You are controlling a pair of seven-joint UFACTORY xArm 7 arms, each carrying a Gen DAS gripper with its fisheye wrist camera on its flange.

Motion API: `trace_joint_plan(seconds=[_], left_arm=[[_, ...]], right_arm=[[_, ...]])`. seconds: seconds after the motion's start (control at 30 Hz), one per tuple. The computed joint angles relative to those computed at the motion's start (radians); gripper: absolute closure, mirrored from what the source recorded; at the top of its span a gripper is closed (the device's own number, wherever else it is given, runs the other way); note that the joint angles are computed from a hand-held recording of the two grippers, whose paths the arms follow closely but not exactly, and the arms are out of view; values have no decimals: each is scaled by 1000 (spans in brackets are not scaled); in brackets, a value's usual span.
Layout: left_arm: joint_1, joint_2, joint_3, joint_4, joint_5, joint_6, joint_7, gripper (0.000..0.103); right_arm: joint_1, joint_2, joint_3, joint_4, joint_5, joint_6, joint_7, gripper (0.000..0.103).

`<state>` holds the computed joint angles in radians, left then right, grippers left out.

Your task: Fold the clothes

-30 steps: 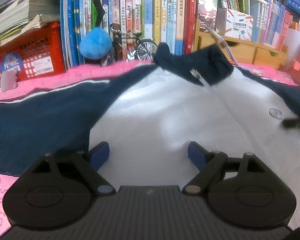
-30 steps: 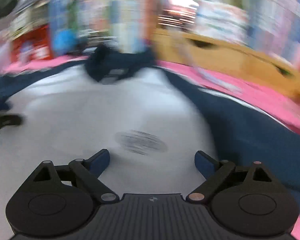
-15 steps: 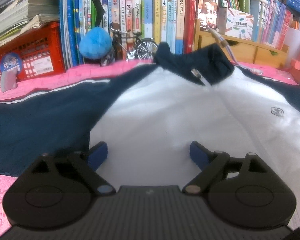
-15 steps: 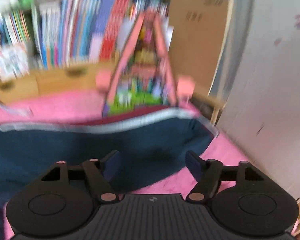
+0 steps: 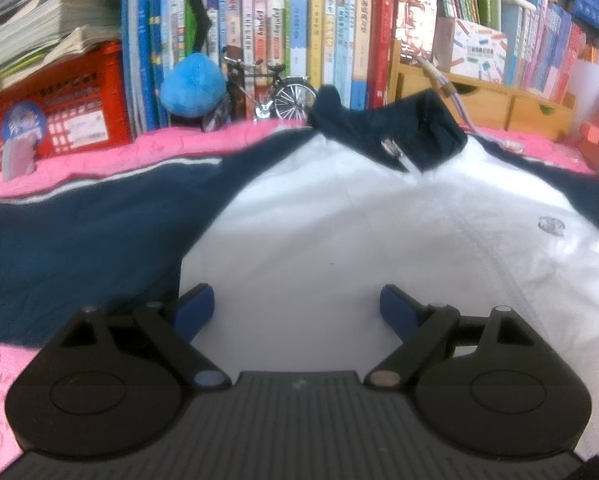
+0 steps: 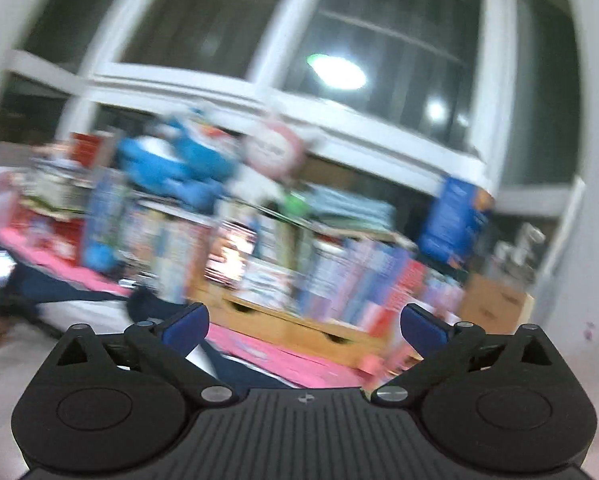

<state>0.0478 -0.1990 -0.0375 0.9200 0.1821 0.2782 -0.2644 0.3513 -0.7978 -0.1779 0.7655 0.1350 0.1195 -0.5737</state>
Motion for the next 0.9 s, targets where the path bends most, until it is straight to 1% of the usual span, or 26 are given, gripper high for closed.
trace_joint_plan(seconds=[0.07, 0.1, 0.13, 0.17, 0.2, 0.27, 0.3, 0.33, 0.37, 0.4, 0.43, 0.47, 0.57, 0.6, 0.63, 0.67, 0.7, 0.73, 0.77, 0.8, 0.83, 0.87, 0.9], left_arm=[[-29, -99, 15, -80, -72, -3, -8, 17], [-88, -154, 59, -124, -147, -14, 31, 17], [-115, -242, 61, -197, -204, -46, 39, 17], [-100, -321, 29, -268, -219, -77, 25, 17], [-80, -402, -9, -335, -215, -101, -15, 17], [-52, -575, -81, -457, -217, -127, -93, 16], [-33, -645, -130, -507, -208, -126, -131, 16], [-15, -689, -167, -535, -192, -109, -158, 16], [13, -735, -213, -559, -175, -74, -196, 16], [29, -761, -236, -576, -161, -51, -228, 17], [39, -787, -248, -601, -146, -53, -249, 18], [49, -813, -260, -624, -130, -52, -270, 24], [111, -830, -327, -624, -32, -36, -282, 24], [134, -834, -355, -636, -1, -66, -296, 22], [158, -840, -382, -648, 27, -96, -309, 21], [156, -838, -373, -657, 35, -114, -315, 21], [155, -838, -364, -665, 42, -131, -320, 20], [154, -843, -359, -673, 51, -136, -318, 19], [163, -849, -355, -678, 59, -140, -317, 17], [178, -867, -365, -686, 61, -132, -333, 17], [191, -877, -359, -694, 62, -134, -342, 16], [186, -888, -340, -709, 66, -143, -336, 16], [182, -899, -320, -723, 69, -152, -327, 16]], right_arm=[[25, -81, 36, -88, 14, -11, 17, 0], [40, -113, 53, -156, 22, -57, 31, 0], [57, -143, 71, -222, 26, -104, 49, 0], [67, -157, 94, -285, 35, -165, 85, 0], [62, -132, 133, -343, 61, -253, 154, 0], [55, -48, 224, -432, 129, -426, 303, 0], [73, 12, 252, -448, 164, -475, 385, 1], [121, 80, 238, -456, 168, -533, 441, 3], [153, 141, 232, -463, 157, -590, 479, 6], [155, 194, 256, -467, 147, -640, 500, 11], [144, 246, 291, -467, 139, -687, 512, 13], [117, 281, 339, -465, 137, -719, 504, 13], [47, 340, 459, -464, 129, -765, 474, 13], [5, 359, 527, -464, 161, -781, 447, 13], [-47, 380, 611, -460, 221, -790, 400, 13], [-69, 402, 654, -462, 256, -812, 365, 13], [-69, 416, 655, -479, 249, -853, 371, 13], [-55, 425, 636, -492, 240, -879, 371, 13], [-45, 412, 611, -499, 235, -866, 371, 13], [-39, 401, 590, -506, 229, -860, 374, 10], [-39, 396, 571, -518, 221, -867, 381, 9], [-45, 390, 564, -527, 237, -871, 380, 9], [-72, 384, 585, -530, 295, -866, 369, 9]])
